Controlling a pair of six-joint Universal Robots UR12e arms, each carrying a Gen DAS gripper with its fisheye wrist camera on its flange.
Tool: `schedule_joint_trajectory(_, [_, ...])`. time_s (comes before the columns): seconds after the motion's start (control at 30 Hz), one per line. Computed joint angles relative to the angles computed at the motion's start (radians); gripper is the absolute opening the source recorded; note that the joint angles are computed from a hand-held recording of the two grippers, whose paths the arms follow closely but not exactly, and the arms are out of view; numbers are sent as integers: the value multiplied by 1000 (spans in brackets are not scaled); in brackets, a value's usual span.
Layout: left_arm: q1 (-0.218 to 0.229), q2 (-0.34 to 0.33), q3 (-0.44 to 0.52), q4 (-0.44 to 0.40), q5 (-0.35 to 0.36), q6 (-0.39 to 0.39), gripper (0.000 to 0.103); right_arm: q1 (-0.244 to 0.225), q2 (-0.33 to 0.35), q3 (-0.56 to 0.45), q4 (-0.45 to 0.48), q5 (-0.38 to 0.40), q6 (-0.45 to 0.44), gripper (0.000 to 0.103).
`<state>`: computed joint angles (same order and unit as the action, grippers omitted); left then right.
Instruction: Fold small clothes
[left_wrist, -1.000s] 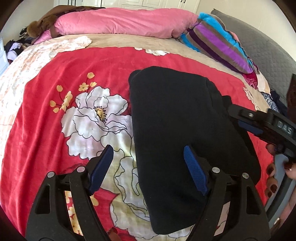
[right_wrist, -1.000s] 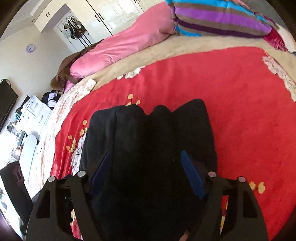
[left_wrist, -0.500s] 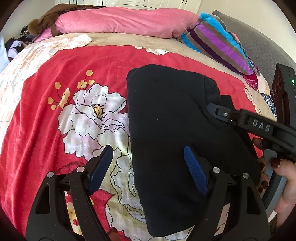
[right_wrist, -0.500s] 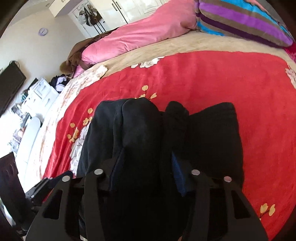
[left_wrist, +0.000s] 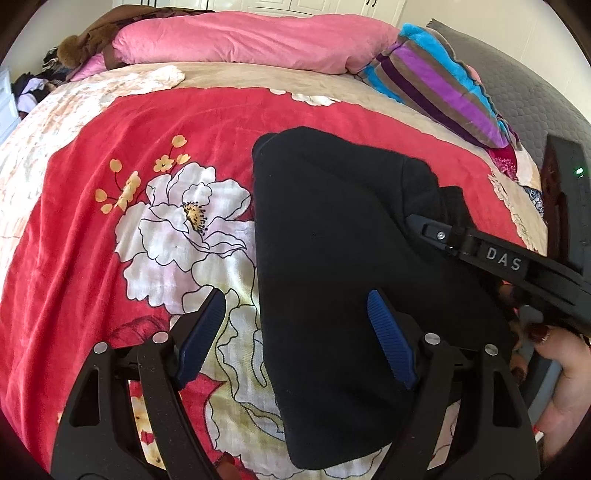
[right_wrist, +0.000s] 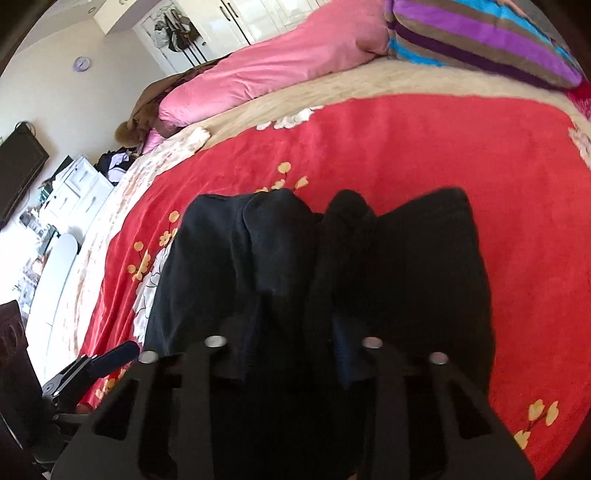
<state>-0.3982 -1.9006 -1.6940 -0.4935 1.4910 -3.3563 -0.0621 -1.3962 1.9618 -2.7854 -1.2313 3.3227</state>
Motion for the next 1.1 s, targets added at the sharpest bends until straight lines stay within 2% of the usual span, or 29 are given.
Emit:
schedule_joint_trajectory(0.03, [1, 1, -2, 2, -1, -6, 72, 0, -3, 0, -10, 3, -10, 18])
schedule_joint_trajectory(0.07, [1, 2, -3, 3, 0, -9, 72, -5, -9, 2, -20, 25, -12, 17])
schedule_joint_trajectory(0.13, [0, 6, -5, 11, 7, -9, 72, -18, -20, 5, -46, 74, -10, 16])
schedule_joint_trajectory(0.23, [-2, 15, -6, 22, 5, -11, 72, -27, -41, 1, -54, 108, -26, 15])
schedule_joint_trajectory(0.37, [-7, 23, 1, 32, -14, -15, 72, -30, -73, 2, -49, 86, -63, 14])
schedule_joint_trajectory(0.47, [-13, 22, 9, 35, -40, -11, 72, -49, -86, 9, -37, 77, -42, 14])
schedule_joint_trajectory(0.53, [-20, 17, 17, 30, -49, 1, 72, -58, -89, 10, -6, 51, -35, 14])
schedule_joint_trajectory(0.67, [-36, 1, 33, -12, -48, 24, 72, -67, -85, 8, 78, -50, -28, 14])
schedule_joint_trajectory(0.8, [-46, -9, 33, -27, -49, 35, 75, -80, -74, 16, 99, -58, 3, 14])
schedule_joint_trajectory(0.93, [-48, -13, 29, -29, -54, 38, 76, -56, -57, 10, 114, -132, -13, 15])
schedule_joint_trajectory(1.0, [-49, -13, 28, -28, -50, 42, 77, -51, -53, 12, 107, -156, -12, 18])
schedule_joint_trajectory(1.07, [-47, -12, 27, -28, -54, 41, 77, -48, -54, 12, 105, -188, -19, 28])
schedule_joint_trajectory(1.1, [-47, -11, 26, -28, -51, 41, 77, -48, -58, 14, 100, -194, -18, 30])
